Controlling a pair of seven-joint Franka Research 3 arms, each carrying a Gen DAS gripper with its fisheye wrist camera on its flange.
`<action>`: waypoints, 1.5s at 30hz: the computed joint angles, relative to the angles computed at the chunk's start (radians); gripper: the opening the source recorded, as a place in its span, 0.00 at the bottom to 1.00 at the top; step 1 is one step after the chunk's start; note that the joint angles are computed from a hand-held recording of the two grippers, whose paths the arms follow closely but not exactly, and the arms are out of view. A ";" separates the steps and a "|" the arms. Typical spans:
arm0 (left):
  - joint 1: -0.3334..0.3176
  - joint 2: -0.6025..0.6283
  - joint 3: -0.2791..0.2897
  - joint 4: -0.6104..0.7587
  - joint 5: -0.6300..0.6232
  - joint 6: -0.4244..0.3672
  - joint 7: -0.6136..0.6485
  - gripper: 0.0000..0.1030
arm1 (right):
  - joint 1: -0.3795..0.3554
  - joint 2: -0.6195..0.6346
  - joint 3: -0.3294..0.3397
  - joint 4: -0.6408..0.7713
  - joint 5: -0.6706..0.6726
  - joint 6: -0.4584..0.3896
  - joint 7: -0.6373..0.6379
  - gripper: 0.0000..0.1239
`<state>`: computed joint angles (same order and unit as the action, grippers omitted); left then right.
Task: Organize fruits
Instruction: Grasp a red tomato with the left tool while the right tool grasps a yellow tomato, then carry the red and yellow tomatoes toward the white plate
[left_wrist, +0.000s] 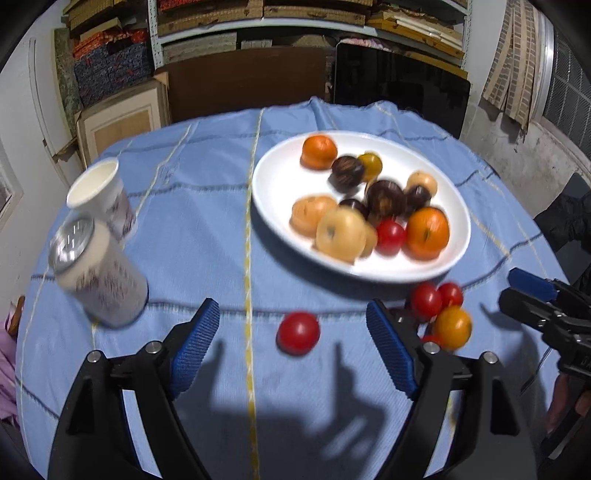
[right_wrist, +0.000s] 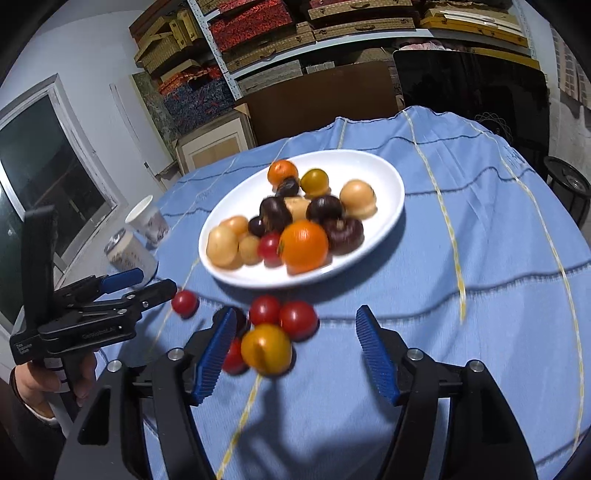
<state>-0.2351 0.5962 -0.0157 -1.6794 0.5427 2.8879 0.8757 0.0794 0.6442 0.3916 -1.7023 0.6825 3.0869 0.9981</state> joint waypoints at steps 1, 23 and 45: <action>0.006 -0.002 -0.006 -0.011 -0.009 -0.003 0.000 0.77 | -0.005 -0.003 0.008 -0.011 0.004 0.005 -0.004 0.55; 0.030 0.103 -0.046 0.096 -0.076 -0.069 0.096 0.42 | -0.029 -0.006 0.043 -0.049 0.144 -0.024 -0.157 0.58; 0.072 0.070 -0.092 0.022 -0.195 -0.004 0.217 0.28 | 0.271 0.074 -0.304 0.115 -0.370 -0.176 0.258 0.39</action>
<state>-0.1629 0.6667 -0.1078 -1.6571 0.3481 2.8843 1.0926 0.3507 0.7181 0.0880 -1.5877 0.3130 2.9114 1.2559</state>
